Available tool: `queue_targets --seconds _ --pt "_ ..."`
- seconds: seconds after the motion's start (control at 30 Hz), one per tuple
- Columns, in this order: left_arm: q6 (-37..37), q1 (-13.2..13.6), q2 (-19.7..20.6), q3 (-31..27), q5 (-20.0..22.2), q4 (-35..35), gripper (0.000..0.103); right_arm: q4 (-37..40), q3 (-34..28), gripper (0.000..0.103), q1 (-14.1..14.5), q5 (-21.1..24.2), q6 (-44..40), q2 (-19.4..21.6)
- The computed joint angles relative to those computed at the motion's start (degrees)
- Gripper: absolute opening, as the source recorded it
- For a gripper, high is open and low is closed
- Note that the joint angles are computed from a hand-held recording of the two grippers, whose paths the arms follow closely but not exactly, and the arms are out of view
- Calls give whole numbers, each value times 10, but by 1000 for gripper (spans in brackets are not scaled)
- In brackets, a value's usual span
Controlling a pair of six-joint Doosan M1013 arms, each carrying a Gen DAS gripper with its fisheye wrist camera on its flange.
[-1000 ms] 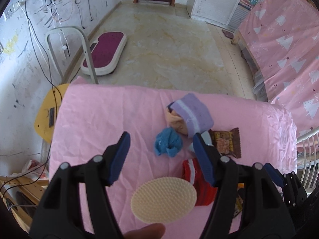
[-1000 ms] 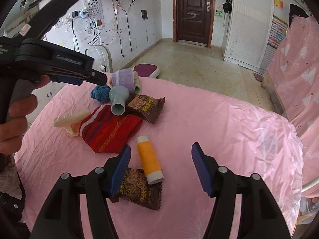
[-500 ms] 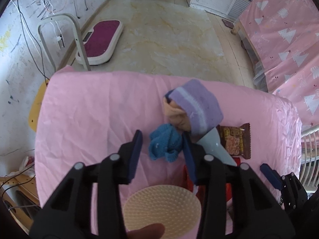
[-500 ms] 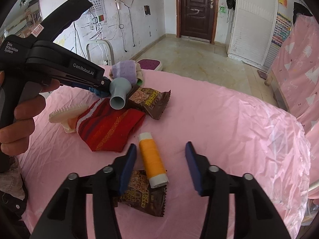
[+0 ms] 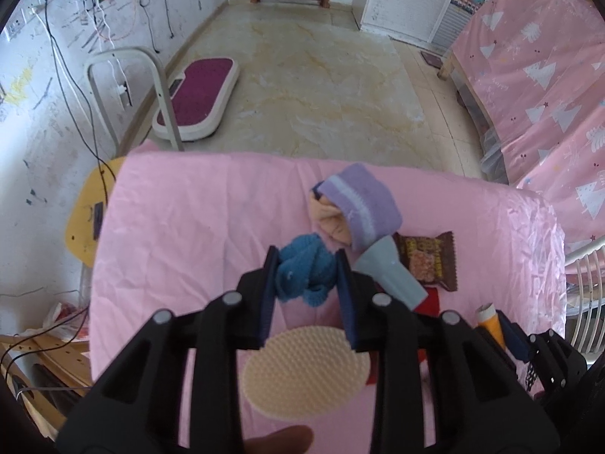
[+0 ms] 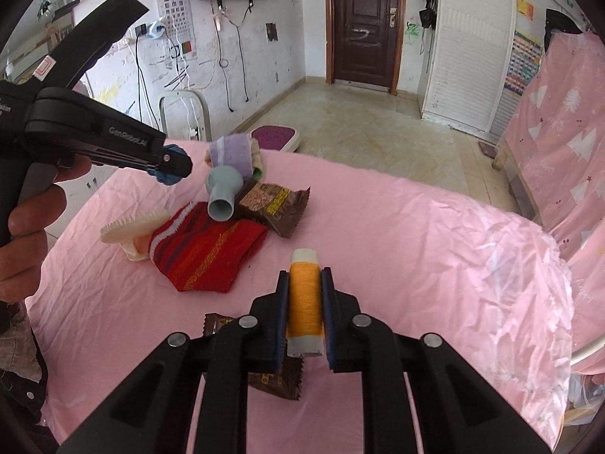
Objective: Collect trash
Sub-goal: 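Grasp the blue yarn ball with the left tool while the right tool grasps the orange thread spool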
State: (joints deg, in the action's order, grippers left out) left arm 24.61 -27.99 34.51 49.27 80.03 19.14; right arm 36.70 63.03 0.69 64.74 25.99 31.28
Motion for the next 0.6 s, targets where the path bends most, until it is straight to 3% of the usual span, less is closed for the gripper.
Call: queue_targets --seconds 0.3,0.6 --pt "15 -28 10 -45 20 37 28 46 6 6 -29 -10 -12 -16" --pt "79 -61 71 -175 65 62 28 92 0 6 -71 -23 -6 -23"
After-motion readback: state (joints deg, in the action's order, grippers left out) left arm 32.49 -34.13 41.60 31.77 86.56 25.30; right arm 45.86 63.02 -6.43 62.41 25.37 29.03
